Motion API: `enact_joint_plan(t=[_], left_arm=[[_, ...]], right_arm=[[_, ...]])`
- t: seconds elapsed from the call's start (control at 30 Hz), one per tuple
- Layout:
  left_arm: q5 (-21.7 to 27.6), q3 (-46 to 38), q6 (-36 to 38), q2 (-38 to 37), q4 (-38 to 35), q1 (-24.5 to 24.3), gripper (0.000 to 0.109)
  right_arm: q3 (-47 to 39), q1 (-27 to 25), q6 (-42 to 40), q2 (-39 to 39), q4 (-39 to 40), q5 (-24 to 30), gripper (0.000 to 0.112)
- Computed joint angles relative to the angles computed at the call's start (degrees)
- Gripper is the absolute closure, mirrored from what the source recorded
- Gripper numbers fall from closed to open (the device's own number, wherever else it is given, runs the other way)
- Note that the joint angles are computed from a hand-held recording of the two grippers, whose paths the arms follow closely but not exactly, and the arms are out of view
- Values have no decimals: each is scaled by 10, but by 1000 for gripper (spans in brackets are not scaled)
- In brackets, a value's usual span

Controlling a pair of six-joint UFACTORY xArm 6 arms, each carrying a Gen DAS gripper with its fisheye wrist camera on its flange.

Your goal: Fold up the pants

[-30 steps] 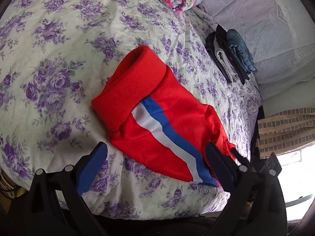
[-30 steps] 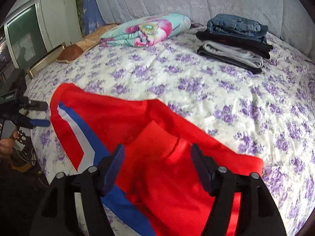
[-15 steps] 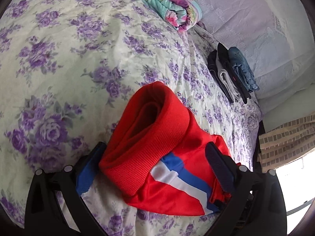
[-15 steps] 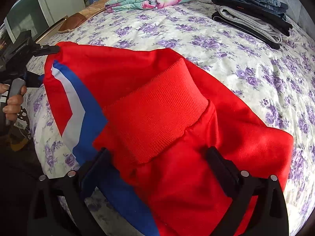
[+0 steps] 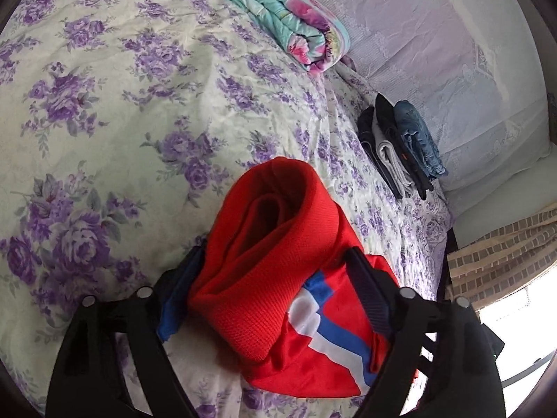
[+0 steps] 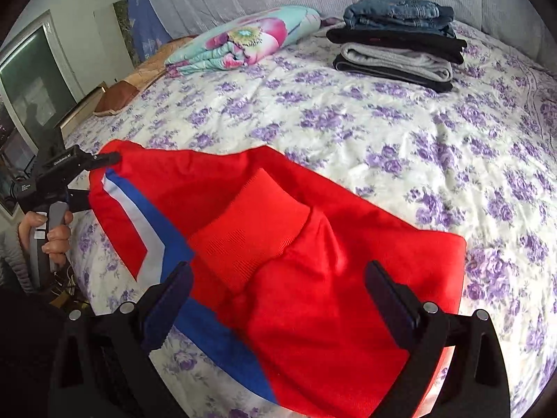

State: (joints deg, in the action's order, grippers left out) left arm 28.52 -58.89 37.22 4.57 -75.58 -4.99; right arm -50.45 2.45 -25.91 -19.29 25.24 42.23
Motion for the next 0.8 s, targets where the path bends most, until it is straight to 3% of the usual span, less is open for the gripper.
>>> enact_joint_plan(t=[0.07, 0.13, 0.17, 0.2, 0.27, 0.3, 0.5, 0.6, 0.67, 0.8], left_arm=[[-27, -3, -16, 3, 36, -18, 14], [-47, -12, -59, 10, 96, -32, 17], [-49, -16, -69, 13, 105, -33, 22], [-45, -17, -67, 12, 92, -29, 45], [-11, -22, -64, 11, 58, -13, 63], [-7, -20, -68, 5, 56, -11, 67], [-17, -22, -105, -29, 108, -27, 72], [-28, -43, -114, -45, 162, -48, 72], [-29, -61, -107, -52, 182, -63, 72], [-15, -106, -92, -55, 217, -103, 72]], right_arm=[[4, -5, -7, -7, 9, -6, 13], [9, -6, -7, -13, 10, -9, 13], [8, -7, -6, -13, 7, -7, 13], [8, -7, -4, -13, 3, -5, 13], [8, -9, -4, -15, -1, -2, 13], [8, -10, -4, -15, -2, -2, 13], [15, -9, -24, -26, 17, -33, 13], [14, 4, 41, -5, -97, -42, 13], [-4, 3, 73, 32, -146, 4, 13], [-10, -22, 42, 36, -62, 24, 13]])
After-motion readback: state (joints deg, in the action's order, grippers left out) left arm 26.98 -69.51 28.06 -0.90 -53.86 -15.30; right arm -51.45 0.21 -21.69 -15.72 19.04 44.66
